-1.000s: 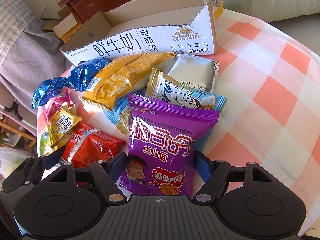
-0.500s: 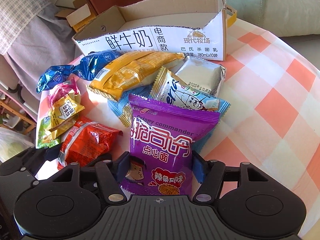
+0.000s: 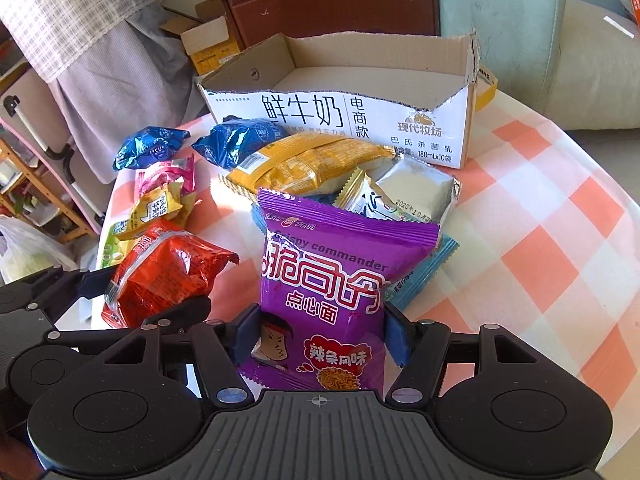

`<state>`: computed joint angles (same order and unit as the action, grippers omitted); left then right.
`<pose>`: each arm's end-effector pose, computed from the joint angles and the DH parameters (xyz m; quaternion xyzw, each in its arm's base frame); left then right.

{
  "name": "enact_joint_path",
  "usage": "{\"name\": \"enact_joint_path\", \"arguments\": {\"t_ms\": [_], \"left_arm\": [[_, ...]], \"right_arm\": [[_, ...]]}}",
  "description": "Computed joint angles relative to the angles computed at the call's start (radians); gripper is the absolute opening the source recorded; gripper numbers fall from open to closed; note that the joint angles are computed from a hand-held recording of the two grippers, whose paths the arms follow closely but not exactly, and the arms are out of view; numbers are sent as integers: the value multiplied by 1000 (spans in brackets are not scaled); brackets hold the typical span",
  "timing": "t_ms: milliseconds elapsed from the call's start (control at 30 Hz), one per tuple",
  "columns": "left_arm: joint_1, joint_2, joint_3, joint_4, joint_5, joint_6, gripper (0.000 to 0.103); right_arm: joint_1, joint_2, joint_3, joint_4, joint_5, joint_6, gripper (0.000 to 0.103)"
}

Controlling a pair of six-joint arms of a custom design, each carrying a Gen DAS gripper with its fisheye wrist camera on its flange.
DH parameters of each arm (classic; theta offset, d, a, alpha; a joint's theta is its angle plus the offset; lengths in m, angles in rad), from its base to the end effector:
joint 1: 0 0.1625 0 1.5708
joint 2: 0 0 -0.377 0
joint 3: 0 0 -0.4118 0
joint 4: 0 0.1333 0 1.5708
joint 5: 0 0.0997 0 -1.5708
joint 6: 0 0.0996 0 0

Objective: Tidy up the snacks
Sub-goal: 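Lift and carry the red bag with the left tool while the right carries the purple bag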

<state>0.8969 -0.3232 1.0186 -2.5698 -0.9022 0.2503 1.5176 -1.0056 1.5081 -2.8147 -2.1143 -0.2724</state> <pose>-0.3419 -0.7407 -0.0264 0.3719 0.8580 -0.2078 0.2871 0.0448 -0.6973 0.2870 0.0016 -0.9031 0.3038 0.3034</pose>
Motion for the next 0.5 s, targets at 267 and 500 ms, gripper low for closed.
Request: {"name": "enact_joint_path", "arguments": {"t_ms": [267,500], "left_arm": [[-6,-7,-40,8,24,-27,71],[2,-31,-51,63,-57,-69,71]], "right_arm": [[22,10,-10,-54,-35,-103,63],[35,-13,5,-76,-21,-182,63]]}}
